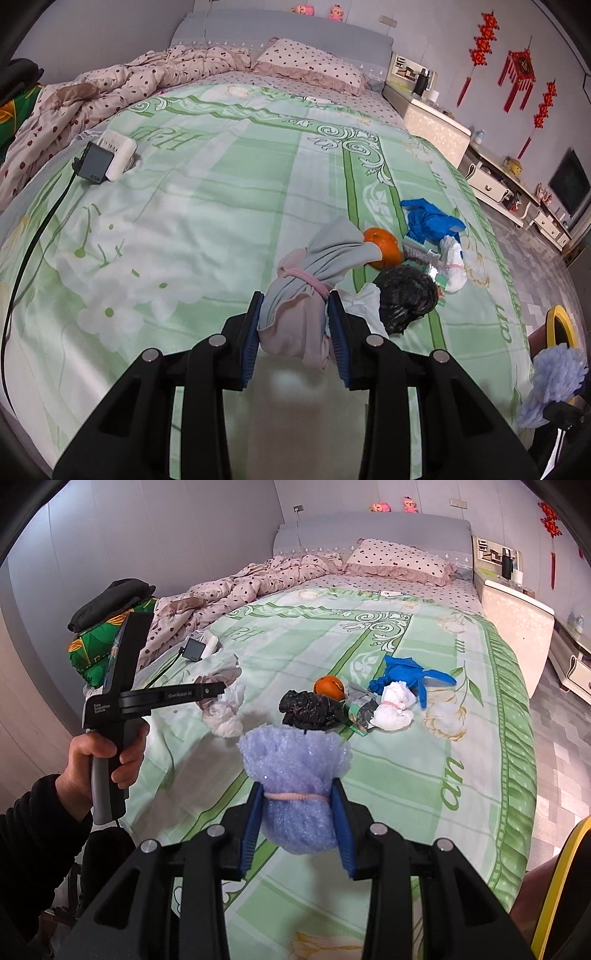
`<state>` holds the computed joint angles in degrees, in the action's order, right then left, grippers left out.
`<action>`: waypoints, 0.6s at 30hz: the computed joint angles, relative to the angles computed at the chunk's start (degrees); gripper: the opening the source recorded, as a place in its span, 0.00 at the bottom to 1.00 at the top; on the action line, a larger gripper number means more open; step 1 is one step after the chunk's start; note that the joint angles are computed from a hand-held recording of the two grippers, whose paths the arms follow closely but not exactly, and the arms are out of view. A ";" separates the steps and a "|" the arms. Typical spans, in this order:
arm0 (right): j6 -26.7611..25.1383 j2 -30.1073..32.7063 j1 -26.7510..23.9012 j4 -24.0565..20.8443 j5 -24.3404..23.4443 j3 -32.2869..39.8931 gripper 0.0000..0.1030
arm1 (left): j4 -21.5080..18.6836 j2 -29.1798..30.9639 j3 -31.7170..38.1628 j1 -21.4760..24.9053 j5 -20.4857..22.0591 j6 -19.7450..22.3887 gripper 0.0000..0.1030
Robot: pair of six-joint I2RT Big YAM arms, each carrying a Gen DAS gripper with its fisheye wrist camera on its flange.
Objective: Collect trash
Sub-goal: 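Lift the pink cloth and purple mesh net toward the bin, then carry the pink cloth in the left tool and mesh net in the right tool to the yellow bin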
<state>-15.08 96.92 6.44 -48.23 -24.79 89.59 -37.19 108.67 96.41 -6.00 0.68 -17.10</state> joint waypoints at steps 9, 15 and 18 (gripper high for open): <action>-0.38 -0.32 1.10 -0.17 0.69 -1.00 0.33 | 1.13 -0.24 -5.57 2.46 1.95 -2.04 0.35; -0.73 -0.07 1.70 -0.40 0.87 -0.69 0.33 | 2.10 -0.67 -6.44 3.75 3.45 -3.14 0.46; -0.87 0.10 1.85 -0.55 1.04 -0.53 0.33 | 2.85 -0.67 -6.63 4.49 5.43 -4.81 0.47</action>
<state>-15.95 97.02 8.28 -48.79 -23.75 89.06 -34.34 108.00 89.78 -1.51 6.11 -21.90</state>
